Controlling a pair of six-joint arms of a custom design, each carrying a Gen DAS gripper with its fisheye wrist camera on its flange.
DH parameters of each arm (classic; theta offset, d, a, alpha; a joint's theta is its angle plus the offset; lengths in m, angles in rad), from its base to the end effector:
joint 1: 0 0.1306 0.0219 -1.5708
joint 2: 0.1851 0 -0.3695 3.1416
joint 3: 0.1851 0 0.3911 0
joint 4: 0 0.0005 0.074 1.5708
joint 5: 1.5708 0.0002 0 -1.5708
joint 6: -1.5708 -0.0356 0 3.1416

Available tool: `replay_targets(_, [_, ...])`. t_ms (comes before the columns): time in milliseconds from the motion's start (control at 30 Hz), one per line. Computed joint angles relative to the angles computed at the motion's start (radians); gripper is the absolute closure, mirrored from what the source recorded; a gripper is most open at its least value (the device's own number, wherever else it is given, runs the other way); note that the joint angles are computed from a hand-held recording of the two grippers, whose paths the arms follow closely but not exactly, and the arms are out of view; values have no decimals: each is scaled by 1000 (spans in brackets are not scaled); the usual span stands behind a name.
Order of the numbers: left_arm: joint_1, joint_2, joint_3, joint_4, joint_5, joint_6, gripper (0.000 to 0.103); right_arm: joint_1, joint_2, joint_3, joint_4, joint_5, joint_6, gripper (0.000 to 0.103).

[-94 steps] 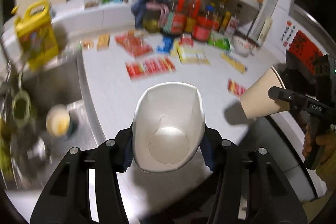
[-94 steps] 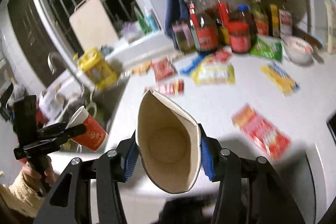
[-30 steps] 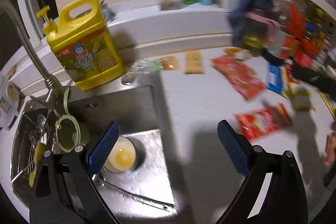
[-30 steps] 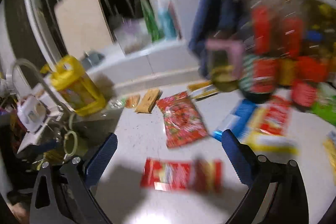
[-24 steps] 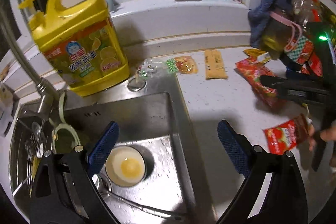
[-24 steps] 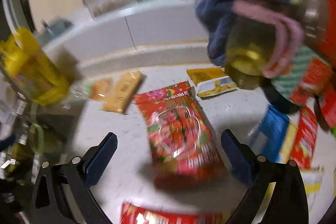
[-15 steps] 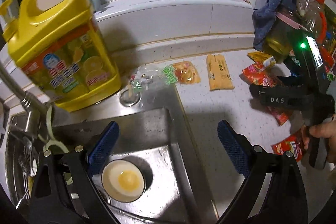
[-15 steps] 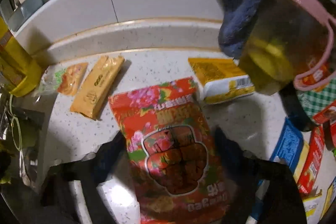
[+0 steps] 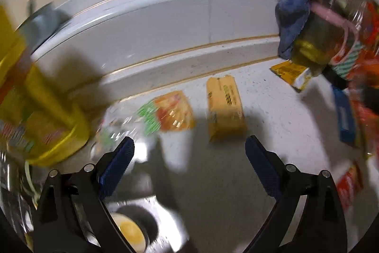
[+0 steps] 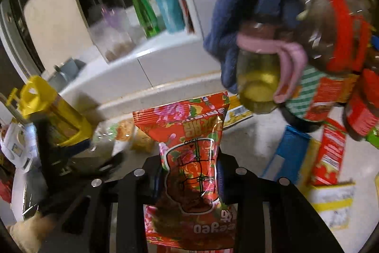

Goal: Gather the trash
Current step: 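Grasp the red floral snack bag with the right tool while the left tool grasps a tan wrapper, then drop the red floral bag and tan wrapper into the trash bag with both tools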

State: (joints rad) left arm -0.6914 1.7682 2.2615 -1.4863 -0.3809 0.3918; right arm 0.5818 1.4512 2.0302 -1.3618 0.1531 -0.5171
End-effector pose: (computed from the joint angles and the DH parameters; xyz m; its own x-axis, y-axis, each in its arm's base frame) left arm 0.4415 -0.3489 0.5688 -0.7627 0.1711 -0.6237 0.1561 0.9846 0.0792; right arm 0.3798 0.2427 0.6362 -0.7360 0.1007 -0.6694 -0.1023 0.9610 0.2570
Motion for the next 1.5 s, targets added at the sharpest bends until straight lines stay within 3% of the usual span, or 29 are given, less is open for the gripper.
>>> replay_targets(167, [1,186,226,-93,-20,-21,11,16,-84,-57,9,7,-28,68])
replay_targets(367, [6,314,426,-169,4,13,11,23,-120,-113,52,-3,-90,68])
replay_targets(400, [7,302,403,-149,11,20,11,28,-121,-119,61,3,-97,68])
replay_targets(467, [7,256,316,-80,25,22,22,29,-125,-126,68,3,-109,68])
replay_targets(500, [7,229,272,-37,45,10,56,30,-127,-129,71,3,-114,68])
replay_targets(533, [4,220,262,-30,48,7,67,31,-128,-131,72,2,-117,67])
replay_targets(667, [2,224,278,-54,77,10,67,32,-142,-150,94,-2,-140,67])
replay_targets(900, [-24,113,170,12,46,-1,67,52,-162,-159,118,26,-138,67])
replay_targets(1100, [-92,-8,77,39,-28,-3,67,85,-218,-196,132,48,-135,67])
replay_targets(1200, [-160,-87,6,34,-109,20,67,112,-271,-229,130,69,-130,67])
replay_targets(1300, [-235,-126,-23,-2,-178,66,67,147,-347,-277,124,86,-132,67])
replay_targets(1400, [-334,-165,-52,-71,-249,165,67,205,-437,-327,88,117,-129,67])
replay_targets(1500, [-462,-170,-48,-169,-320,311,67,286,-536,-387,37,155,-145,67])
